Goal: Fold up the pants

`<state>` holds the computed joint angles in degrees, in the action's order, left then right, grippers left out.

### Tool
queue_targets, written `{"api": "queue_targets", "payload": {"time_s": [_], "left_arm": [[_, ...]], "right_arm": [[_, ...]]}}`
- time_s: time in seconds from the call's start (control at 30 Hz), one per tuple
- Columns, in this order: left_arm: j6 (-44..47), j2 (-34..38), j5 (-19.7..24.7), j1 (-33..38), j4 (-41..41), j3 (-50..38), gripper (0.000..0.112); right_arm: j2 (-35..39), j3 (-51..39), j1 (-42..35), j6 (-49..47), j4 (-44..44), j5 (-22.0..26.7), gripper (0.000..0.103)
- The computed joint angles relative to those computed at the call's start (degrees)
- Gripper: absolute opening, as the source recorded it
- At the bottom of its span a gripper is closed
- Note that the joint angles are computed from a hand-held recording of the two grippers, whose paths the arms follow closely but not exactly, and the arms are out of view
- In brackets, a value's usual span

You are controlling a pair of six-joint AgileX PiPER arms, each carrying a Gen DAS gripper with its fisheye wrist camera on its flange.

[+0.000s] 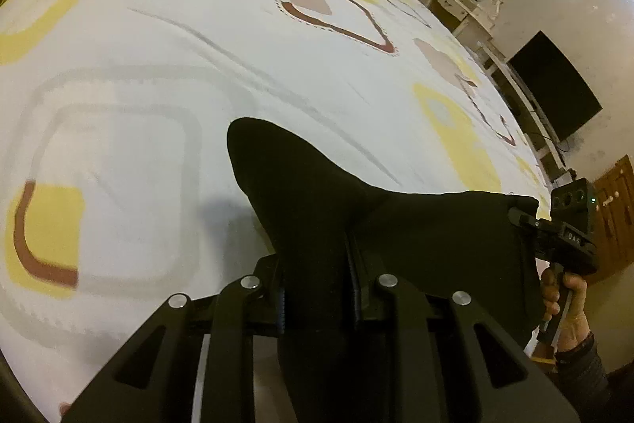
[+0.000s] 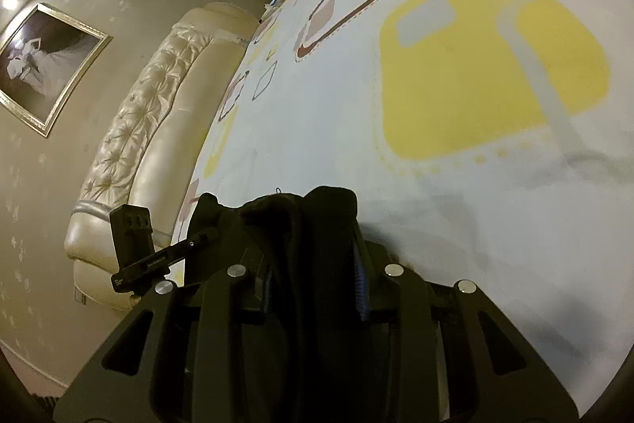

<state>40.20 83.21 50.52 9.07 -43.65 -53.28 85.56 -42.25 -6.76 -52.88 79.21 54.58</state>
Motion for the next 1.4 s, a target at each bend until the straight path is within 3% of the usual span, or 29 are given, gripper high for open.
{"api": "queue_targets", "payload": {"time_s": [0.17,0.43,0.93,1.03,1.13,1.2,1.3,1.4], "left_arm": [[-0.9,4.5,-1.7,-0.5,1.2,-2.7,0.024],[3.2,5.4,-0.7,1.9,-2.8,-1.3,0.026],[5.3,6.0,-0.1,3.4,-5.9,-0.3,0.028],[6.4,6.2,0.9,4.1,-7.0,-0.2,0.033],[8.4,7.3,3.9,6.1,-9.0,-0.6,0.050],[9.2,7.6,5.7,7.5,-10.2,-0.5,0.071],[9.0,5.4,6.0,8.7,-10.3,1.0,0.075],[7.6,2.6,7.0,10.3,-9.0,2.6,0.078]], "right_arm": [[5.4,-3.7,1.6,0.7,0.7,-1.7,0.030],[10.8,-2.4,-0.8,-3.0,5.3,1.8,0.030],[10.6,-2.3,-1.2,-2.4,5.6,2.6,0.030],[10.5,-2.3,-1.2,-2.1,5.8,2.6,0.032],[10.3,-1.5,-1.5,-2.8,7.4,3.2,0.040],[9.9,-1.2,-1.6,-3.1,8.4,3.8,0.054],[8.0,0.0,-2.0,-3.0,9.5,4.5,0.069],[5.9,1.2,-3.1,-1.2,8.6,4.8,0.072]]}}
